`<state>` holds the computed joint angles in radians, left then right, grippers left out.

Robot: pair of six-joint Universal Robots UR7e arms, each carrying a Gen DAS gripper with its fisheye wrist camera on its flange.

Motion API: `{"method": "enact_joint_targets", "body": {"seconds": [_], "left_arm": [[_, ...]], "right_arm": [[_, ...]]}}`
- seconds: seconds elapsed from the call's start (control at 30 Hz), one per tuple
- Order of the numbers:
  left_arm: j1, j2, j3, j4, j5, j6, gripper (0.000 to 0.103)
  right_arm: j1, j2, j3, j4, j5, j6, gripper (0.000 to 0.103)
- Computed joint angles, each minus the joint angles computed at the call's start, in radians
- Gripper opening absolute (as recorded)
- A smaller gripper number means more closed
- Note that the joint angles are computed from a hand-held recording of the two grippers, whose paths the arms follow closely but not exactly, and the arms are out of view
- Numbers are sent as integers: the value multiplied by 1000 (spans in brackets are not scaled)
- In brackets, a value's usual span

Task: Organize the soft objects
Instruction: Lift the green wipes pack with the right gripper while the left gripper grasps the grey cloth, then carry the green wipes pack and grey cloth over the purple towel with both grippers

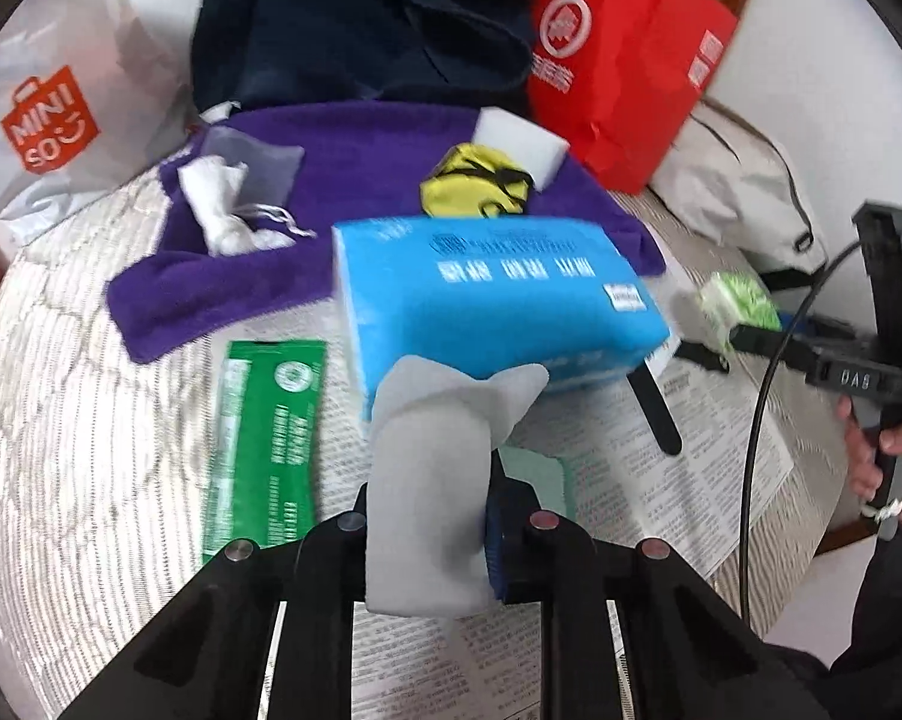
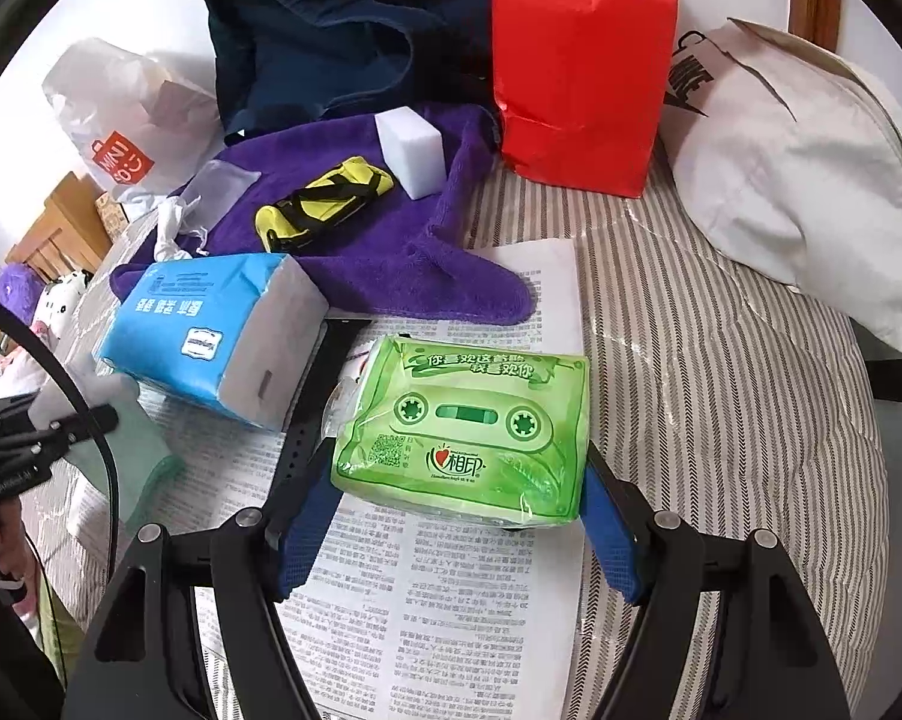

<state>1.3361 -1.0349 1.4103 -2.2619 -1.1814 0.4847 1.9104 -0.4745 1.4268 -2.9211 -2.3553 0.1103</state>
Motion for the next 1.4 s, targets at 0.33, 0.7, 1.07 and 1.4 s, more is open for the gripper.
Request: {"method": "enact_joint_targets", "body": {"seconds": [0.33, 0.7, 1.07, 1.4], "left_arm": [[3, -29, -15, -35, -21, -29, 19], [-3, -10, -90, -36, -33, -41, 19], [-12, 31, -182, -27, -58, -33, 19], [-7, 88, -271, -20, -60, -41, 19]], "right_arm": [[19, 15, -45, 22, 20, -10, 74], [31, 41, -113, 42, 40, -35, 74], [36, 70, -197, 73, 39, -54, 74], [36, 123, -321, 124, 37, -85, 74]]}}
